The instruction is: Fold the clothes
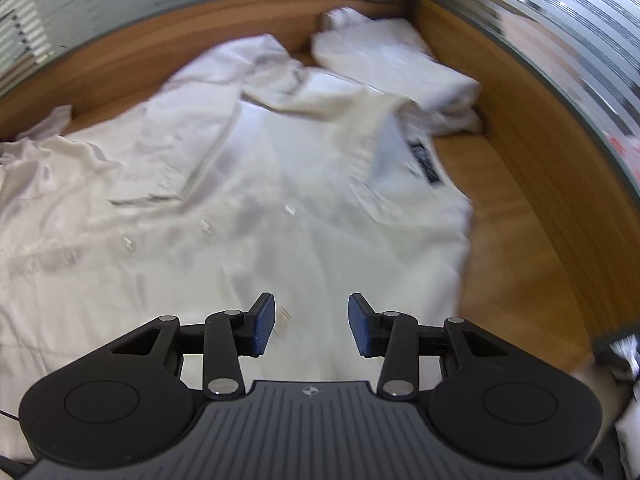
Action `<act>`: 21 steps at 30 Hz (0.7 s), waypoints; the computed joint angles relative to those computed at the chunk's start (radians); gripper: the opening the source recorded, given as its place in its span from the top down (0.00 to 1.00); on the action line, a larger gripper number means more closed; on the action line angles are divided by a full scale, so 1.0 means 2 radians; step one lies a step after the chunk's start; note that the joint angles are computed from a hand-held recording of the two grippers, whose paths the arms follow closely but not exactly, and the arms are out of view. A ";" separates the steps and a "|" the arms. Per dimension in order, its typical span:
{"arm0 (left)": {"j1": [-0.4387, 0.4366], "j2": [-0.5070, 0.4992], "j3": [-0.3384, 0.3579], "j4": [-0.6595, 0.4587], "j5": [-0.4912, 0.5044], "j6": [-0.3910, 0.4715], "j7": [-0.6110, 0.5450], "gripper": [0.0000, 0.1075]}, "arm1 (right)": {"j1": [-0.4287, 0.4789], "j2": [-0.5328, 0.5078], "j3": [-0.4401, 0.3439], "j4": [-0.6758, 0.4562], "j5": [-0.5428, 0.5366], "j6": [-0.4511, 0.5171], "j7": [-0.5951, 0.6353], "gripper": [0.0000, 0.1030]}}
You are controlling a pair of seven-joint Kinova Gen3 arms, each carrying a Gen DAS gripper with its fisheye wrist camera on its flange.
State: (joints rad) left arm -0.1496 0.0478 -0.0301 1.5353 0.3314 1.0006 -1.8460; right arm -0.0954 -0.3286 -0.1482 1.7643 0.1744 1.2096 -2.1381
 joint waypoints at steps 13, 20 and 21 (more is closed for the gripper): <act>-0.007 0.017 0.006 -0.063 0.036 0.084 0.016 0.38 | -0.020 0.161 0.045 -0.068 -0.106 -0.121 -0.011 0.55; -0.007 -0.008 0.000 -0.053 0.033 0.108 0.014 0.33 | -0.038 0.238 0.050 -0.128 -0.076 -0.104 -0.004 0.56; -0.007 -0.012 -0.001 -0.050 0.031 0.110 0.011 0.33 | -0.042 0.244 0.050 -0.134 -0.071 -0.100 0.001 0.56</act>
State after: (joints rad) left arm -0.1628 0.0235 -0.0327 1.4357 0.3926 1.2205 -1.8237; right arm -0.1785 0.1596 -0.0489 1.4972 0.0327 1.0104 -2.1363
